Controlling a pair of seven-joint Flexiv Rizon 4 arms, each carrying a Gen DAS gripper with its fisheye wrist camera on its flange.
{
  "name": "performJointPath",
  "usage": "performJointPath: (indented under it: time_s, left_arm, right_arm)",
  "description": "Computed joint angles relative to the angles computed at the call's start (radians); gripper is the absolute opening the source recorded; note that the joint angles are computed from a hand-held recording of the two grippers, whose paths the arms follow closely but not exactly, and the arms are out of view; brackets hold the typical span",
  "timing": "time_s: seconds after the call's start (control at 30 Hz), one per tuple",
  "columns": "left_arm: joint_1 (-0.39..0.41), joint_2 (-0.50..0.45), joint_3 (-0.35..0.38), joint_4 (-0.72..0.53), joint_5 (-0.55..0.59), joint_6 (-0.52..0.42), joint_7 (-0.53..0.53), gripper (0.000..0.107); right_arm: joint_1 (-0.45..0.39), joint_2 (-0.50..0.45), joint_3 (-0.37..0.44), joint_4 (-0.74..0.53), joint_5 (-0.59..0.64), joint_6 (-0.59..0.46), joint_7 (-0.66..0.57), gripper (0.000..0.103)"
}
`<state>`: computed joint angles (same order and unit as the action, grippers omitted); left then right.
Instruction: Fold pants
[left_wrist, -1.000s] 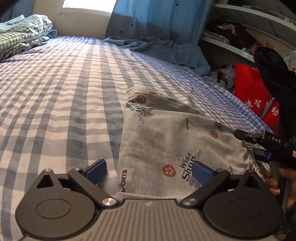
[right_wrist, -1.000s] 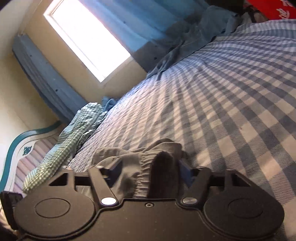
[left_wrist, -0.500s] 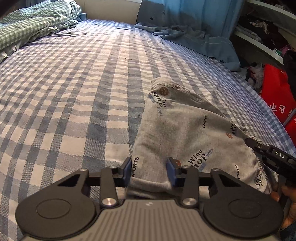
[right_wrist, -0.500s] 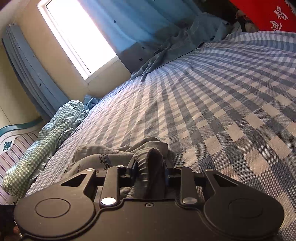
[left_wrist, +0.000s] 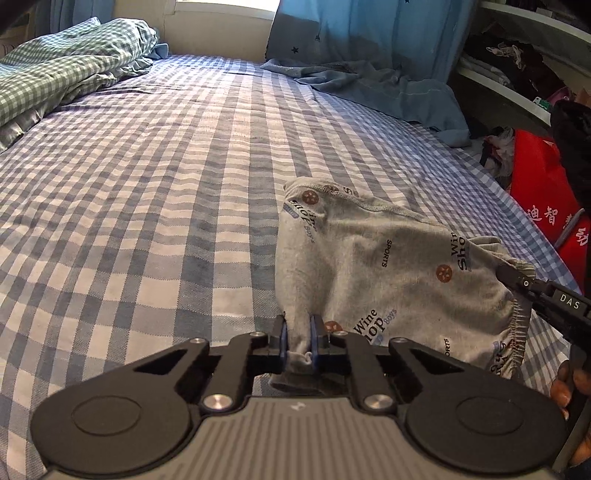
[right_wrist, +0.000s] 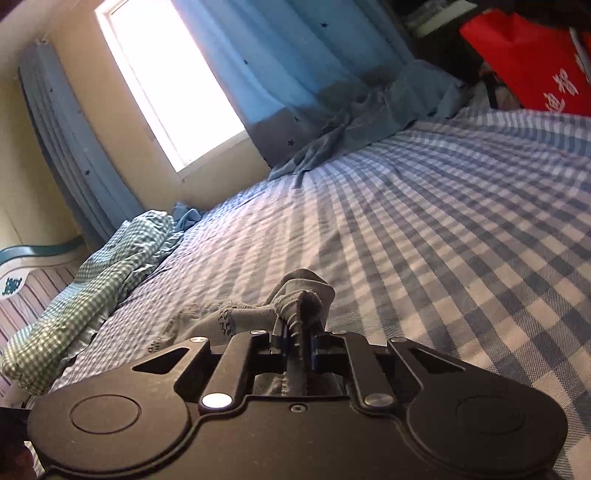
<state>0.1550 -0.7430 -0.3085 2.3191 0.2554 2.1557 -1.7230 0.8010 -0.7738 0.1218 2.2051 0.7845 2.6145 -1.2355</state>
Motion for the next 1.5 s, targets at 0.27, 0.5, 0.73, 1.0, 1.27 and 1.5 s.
performJointPath:
  time_s: [0.27,0.5,0.73,1.0,1.27,1.5]
  left_arm:
    - [0.028,0.008,0.003,0.057,0.039,0.04,-0.008,0.012]
    - [0.03,0.023,0.007,0.072,0.044,0.038,-0.012,0.012]
    - [0.06,0.034,-0.008,0.07,0.07,0.03,-0.012,0.012]
    - [0.098,0.1,-0.008,0.023,0.089,-0.003,0.048,0.011]
    - [0.181,0.129,0.028,-0.055,0.08,0.02,0.056,0.012]
    - [0.193,0.046,0.125,-0.158,0.029,0.07,0.067,0.012]
  right_arm:
    - [0.028,0.024,0.02,0.017,0.041,-0.003,-0.018,0.011]
    - [0.054,0.051,0.015,0.005,0.073,-0.027,-0.057,0.011]
    - [0.047,0.07,0.025,-0.005,0.048,-0.027,-0.064,0.011]
    - [0.034,0.113,-0.013,-0.082,-0.065,-0.134,-0.109,0.01]
    - [0.031,0.051,-0.1,-0.339,-0.231,-0.309,-0.145,0.01]
    - [0.018,-0.148,-0.161,-0.685,-0.419,-0.503,-0.051,0.01]
